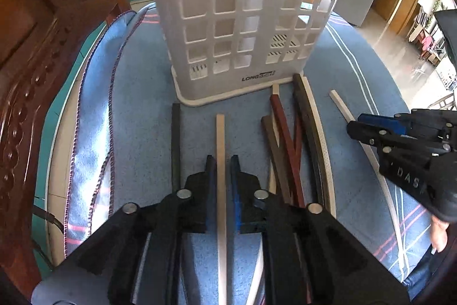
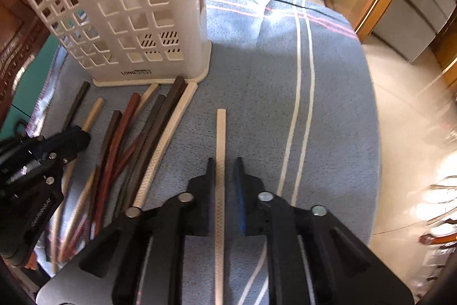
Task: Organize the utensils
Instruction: 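Lift both held chopsticks and lower them into the white utensil holder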
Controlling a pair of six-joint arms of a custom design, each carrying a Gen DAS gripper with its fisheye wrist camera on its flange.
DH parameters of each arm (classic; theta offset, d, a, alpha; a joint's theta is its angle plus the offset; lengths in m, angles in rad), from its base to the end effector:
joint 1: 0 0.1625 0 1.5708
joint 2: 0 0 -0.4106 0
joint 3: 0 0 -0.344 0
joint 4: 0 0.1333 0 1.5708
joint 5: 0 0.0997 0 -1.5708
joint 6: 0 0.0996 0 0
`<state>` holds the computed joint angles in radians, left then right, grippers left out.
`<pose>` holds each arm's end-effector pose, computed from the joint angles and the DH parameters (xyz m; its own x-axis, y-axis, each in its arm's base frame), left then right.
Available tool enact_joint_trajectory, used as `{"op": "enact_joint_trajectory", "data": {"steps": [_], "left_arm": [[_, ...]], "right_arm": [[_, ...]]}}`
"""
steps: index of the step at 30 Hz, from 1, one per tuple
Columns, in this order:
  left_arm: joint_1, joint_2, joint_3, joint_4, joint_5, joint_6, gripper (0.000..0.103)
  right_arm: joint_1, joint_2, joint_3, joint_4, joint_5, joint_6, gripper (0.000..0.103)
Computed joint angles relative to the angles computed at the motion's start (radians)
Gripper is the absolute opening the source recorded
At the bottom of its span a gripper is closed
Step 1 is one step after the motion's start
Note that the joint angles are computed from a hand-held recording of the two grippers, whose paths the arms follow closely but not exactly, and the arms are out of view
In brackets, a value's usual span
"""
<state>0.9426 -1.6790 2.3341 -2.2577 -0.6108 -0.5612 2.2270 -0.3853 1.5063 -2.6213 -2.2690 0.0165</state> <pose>-0.0200 -0.3932 0.3072 -0.7184 -0.1629 -0.6763 0.2422 0.8528 -0.4627 0.4357 -0.4523 -0.0761 -0.5892 -0.4901 0.6423 -0.5990 0.7985 0.0599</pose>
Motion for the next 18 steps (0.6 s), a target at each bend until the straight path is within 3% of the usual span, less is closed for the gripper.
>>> {"op": "enact_joint_trajectory", "data": {"steps": [1,3,6,8,10,12,16,18], "left_arm": [[-0.003,0.006,-0.002,0.005,0.008,-0.005,0.014],[-0.005,0.021,-0.007,0.002,0.018,-0.013,0.010],[-0.036,-0.010,0.010,-0.013,0.022,-0.033,0.007],[-0.093,-0.061,0.027,-0.025,0.050,-0.035,0.007],[-0.181,-0.143,0.041,-0.008,0.087,-0.048,0.007],[-0.288,-0.233,0.039,0.085,0.138,-0.113,0.007],[-0.497,-0.354,-0.009,0.339,0.252,-0.297,0.007],[-0.601,-0.384,-0.050,0.474,0.329,-0.408,0.007]], "right_arm": [[0.003,-0.002,0.008,-0.006,0.001,0.004,0.017],[0.000,-0.009,0.018,-0.015,0.035,0.012,0.006],[0.002,-0.021,0.041,-0.076,0.052,0.009,0.006],[0.004,-0.072,0.089,-0.153,0.116,0.001,0.006],[0.007,-0.126,0.135,-0.210,0.170,-0.011,0.006],[0.015,-0.207,0.200,-0.272,0.241,-0.031,0.006],[0.034,-0.370,0.324,-0.408,0.387,-0.066,0.006],[0.053,-0.401,0.322,-0.436,0.416,-0.069,0.006]]}}
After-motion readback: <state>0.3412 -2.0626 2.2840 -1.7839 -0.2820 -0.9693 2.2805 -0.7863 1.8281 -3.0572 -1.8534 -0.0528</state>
